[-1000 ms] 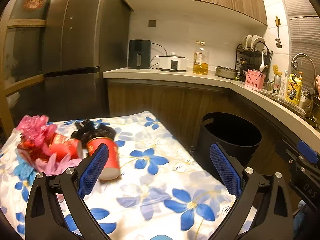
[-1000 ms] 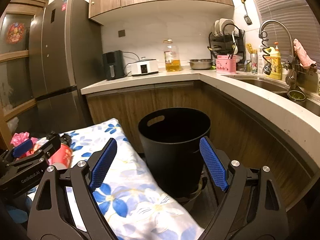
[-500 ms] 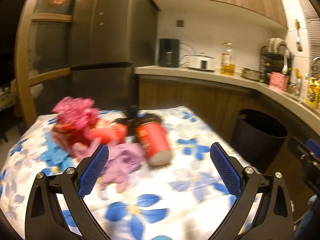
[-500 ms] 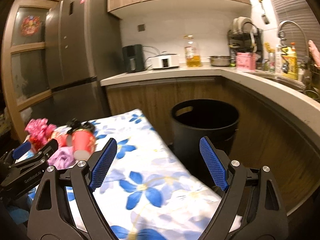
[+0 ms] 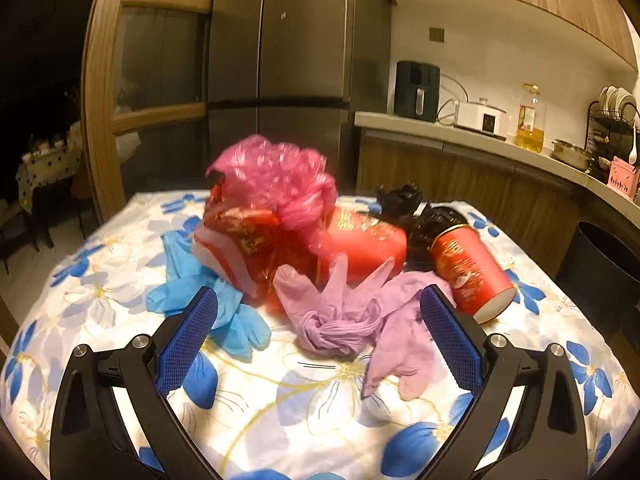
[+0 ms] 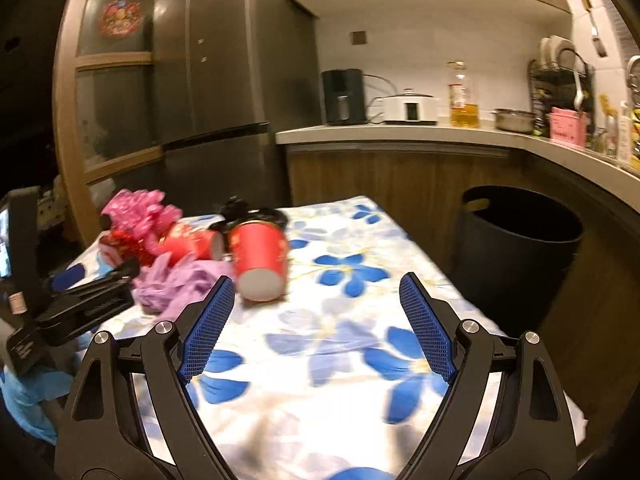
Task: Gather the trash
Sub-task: 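Grasp a purple glove with the left tool while the right tool grasps another purple glove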
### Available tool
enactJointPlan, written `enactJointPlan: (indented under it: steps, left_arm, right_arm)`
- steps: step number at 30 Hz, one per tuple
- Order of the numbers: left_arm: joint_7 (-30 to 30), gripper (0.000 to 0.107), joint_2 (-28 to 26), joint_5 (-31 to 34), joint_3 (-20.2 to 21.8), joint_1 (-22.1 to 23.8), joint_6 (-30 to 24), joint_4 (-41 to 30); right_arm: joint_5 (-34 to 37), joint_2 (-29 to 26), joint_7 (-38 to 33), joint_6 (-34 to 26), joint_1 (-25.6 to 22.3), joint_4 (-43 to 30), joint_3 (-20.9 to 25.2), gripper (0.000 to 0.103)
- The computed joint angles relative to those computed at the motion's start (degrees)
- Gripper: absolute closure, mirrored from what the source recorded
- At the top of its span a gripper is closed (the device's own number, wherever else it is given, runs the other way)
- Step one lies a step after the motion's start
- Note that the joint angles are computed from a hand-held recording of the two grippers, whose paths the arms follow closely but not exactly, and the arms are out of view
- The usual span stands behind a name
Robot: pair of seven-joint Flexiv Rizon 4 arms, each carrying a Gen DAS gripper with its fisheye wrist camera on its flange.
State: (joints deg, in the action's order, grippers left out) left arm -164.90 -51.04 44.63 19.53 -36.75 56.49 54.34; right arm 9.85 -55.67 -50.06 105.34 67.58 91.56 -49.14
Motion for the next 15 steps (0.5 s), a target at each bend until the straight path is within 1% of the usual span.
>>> enactJointPlan:
  steps: [1, 3, 5, 6, 7, 8, 9, 10, 12, 13, 15]
  left_arm:
    - [0.33, 0.010, -0.15, -0.50, -0.49, 0.47, 0.15, -0.14]
    - [1.62, 0.015, -0.60, -1.88, -1.58, 1.79, 0.81, -0.52]
    - [4.73, 0.016, -1.24, -4.34, -3.38, 3.53, 1.29, -0.91]
    - [5.53, 0.018, -1.47, -5.17, -3.54, 3.75, 1.43, -0.95]
    - [7.32, 0.020, -1.81, -6.73, -4.56, 4.65, 1.65, -0.99]
    - [8.19, 0.027, -2.05, -7.83, -4.79, 5.01, 1.88, -0.92]
    - [9.64, 0.031, -2.27, -9.52, -5.66, 5.85, 2.14, -0.73]
    - [10.59, 0.032, -2.44, -10.85, -6.00, 6.31, 2.43, -0.55]
    - [12.51, 0.042, -2.72, -13.84, -6.98, 7.48, 3.30, 0.18]
    - [13.51, 0.044, -2.98, -15.16, -7.21, 7.81, 3.35, 0.28]
    - [15.95, 0.057, -3.59, -17.61, -7.96, 8.50, 3.75, 0.35]
  right_arm:
    - [-0.30, -0.22, -0.04, -0.20, -0.17, -0.67, 0.23, 0.020]
    - [-1.02, -0.72, -0.01, -0.43, -0.93, -2.42, 1.15, 0.020]
    - [-1.73, -1.20, 0.34, -1.23, -1.67, -4.15, 1.94, 0.021]
    - [-2.13, -1.30, 0.56, -1.52, -2.01, -4.68, 2.31, 0.021]
    - [-2.61, -1.42, 0.83, -1.92, -2.36, -5.26, 2.68, 0.021]
    - [-3.22, -1.64, 1.17, -2.46, -2.76, -6.05, 3.09, 0.021]
    - [-3.72, -1.76, 1.51, -2.63, -3.00, -6.33, 3.31, 0.021]
    - [-4.26, -1.83, 1.83, -2.89, -3.25, -6.70, 3.59, 0.021]
    - [-5.52, -2.09, 2.42, -3.52, -3.87, -7.73, 4.16, 0.021]
    - [-5.97, -2.29, 2.80, -3.62, -3.94, -7.97, 4.16, 0.021]
    - [-7.13, -2.53, 3.44, -4.21, -4.41, -8.80, 4.68, 0.021]
